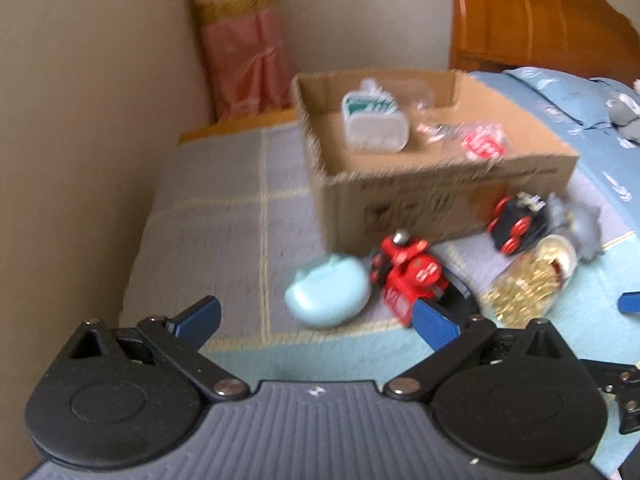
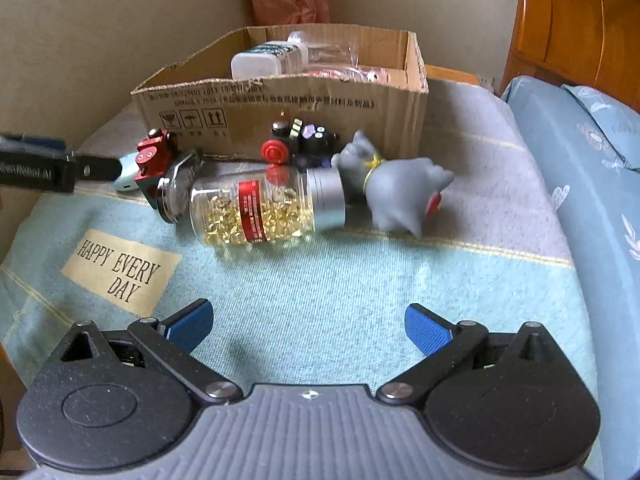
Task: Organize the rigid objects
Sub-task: 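Move both tools back toward the mint-green case and capsule jar, then grasp the mint-green case with the left tool while the right tool grasps the capsule jar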
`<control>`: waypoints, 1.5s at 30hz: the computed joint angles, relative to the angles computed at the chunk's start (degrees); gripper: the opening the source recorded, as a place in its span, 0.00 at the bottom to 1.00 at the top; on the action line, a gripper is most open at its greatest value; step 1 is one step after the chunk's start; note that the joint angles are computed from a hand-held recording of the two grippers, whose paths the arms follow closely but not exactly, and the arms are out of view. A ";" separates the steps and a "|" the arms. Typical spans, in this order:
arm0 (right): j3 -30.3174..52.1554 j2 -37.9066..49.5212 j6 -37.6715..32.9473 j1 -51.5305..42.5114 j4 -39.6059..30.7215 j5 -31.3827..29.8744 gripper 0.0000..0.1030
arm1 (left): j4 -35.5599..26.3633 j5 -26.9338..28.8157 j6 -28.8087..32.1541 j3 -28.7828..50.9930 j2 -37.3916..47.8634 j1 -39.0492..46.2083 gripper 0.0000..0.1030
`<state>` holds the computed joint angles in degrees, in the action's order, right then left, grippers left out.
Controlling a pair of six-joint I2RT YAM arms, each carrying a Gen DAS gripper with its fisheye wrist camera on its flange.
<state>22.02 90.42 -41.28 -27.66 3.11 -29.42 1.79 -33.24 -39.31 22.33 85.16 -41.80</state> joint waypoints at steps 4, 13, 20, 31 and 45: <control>-2.68 -0.44 -0.63 3.42 4.53 4.84 1.00 | 4.71 2.55 -0.72 -0.97 3.84 2.89 0.99; -4.32 -0.72 -0.65 2.25 6.89 3.06 1.00 | 12.79 6.76 0.01 -0.33 11.94 8.12 0.99; -5.20 -0.57 -0.79 1.48 8.55 2.17 1.00 | 14.43 5.64 -0.67 0.16 13.41 9.08 0.99; -6.06 0.06 -0.89 0.88 10.89 0.94 1.00 | 14.81 2.35 -2.76 -3.66 11.22 7.90 0.99; -4.06 -1.67 0.23 3.70 7.84 0.62 1.00 | 22.19 2.73 1.59 -1.54 15.22 8.85 0.66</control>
<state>17.96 88.74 -41.05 -23.96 10.95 -28.80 23.98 -30.50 -37.71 20.79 100.38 -32.95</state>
